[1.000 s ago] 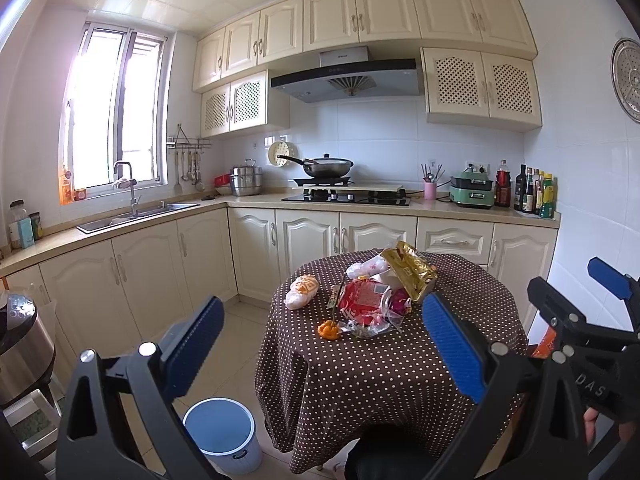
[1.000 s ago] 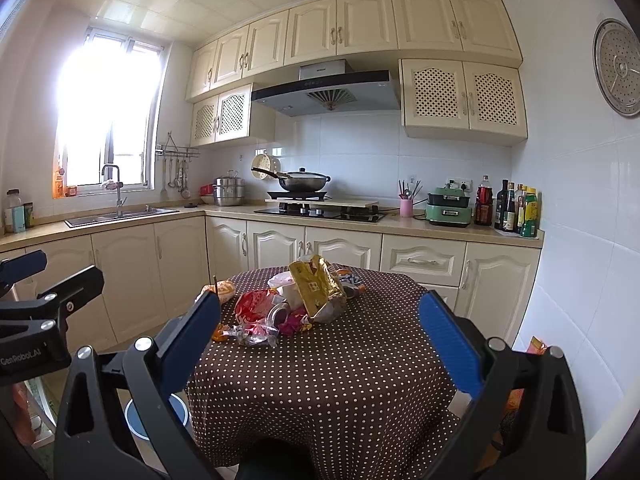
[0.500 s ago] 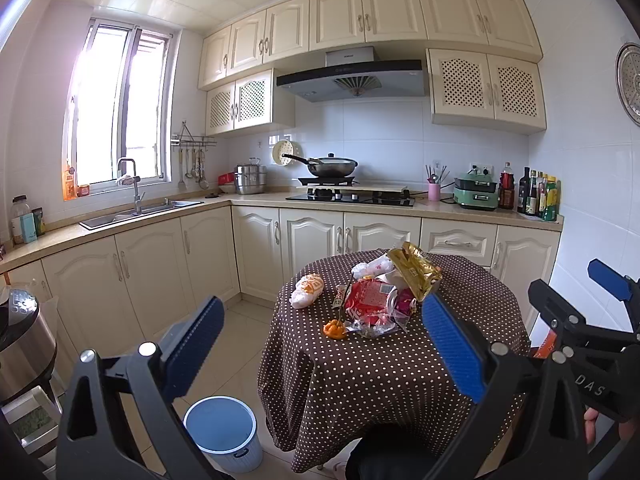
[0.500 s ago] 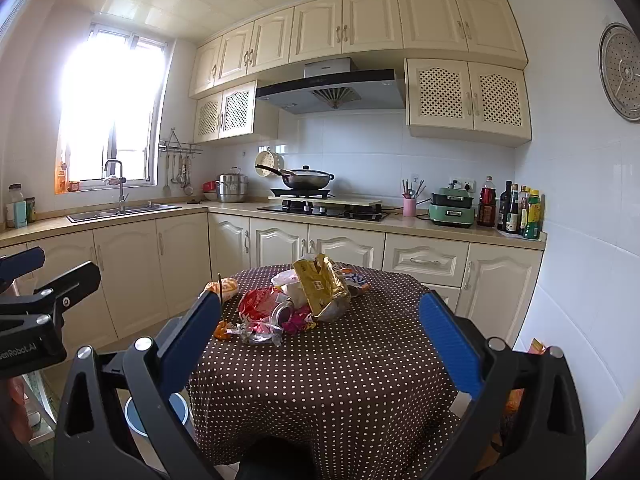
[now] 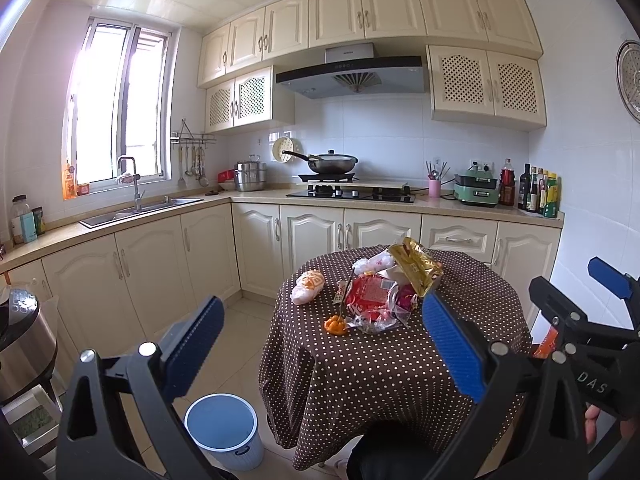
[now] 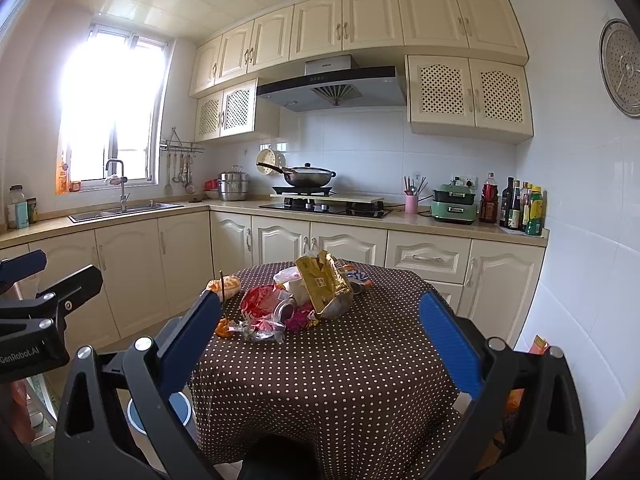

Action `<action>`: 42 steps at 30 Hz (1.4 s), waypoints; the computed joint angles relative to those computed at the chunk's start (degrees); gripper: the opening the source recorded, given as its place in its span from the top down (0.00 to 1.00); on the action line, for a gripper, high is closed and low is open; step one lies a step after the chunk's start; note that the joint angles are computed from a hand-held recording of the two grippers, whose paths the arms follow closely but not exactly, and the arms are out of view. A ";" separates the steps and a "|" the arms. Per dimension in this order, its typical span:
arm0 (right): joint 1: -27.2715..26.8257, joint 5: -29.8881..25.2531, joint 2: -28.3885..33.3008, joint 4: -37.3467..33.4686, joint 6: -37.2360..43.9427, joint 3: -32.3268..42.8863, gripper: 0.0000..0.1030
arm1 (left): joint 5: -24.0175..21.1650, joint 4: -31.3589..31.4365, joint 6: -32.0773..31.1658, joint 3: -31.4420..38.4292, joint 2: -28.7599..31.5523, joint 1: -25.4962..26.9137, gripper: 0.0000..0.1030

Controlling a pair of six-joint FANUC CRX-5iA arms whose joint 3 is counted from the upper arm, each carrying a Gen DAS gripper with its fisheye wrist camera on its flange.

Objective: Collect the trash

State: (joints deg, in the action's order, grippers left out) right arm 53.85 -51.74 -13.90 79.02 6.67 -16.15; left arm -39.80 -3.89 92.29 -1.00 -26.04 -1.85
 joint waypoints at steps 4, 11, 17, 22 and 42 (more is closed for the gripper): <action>-0.40 0.80 0.14 -1.00 0.04 0.20 0.07 | 0.02 1.39 -1.36 -0.45 0.01 0.54 0.06; -3.86 3.38 2.84 -3.13 1.16 2.66 0.07 | 0.78 0.77 -1.19 1.00 2.80 1.32 0.06; -7.85 5.83 5.78 -9.40 3.47 5.02 0.07 | -2.27 3.31 -3.04 3.08 7.93 3.90 0.06; -10.29 7.42 8.99 -15.13 7.72 7.81 0.07 | -3.03 9.63 -7.86 3.13 12.22 6.18 0.06; -17.32 10.83 23.63 -35.09 23.87 24.88 0.07 | -7.76 11.55 -12.23 22.64 36.21 2.32 0.43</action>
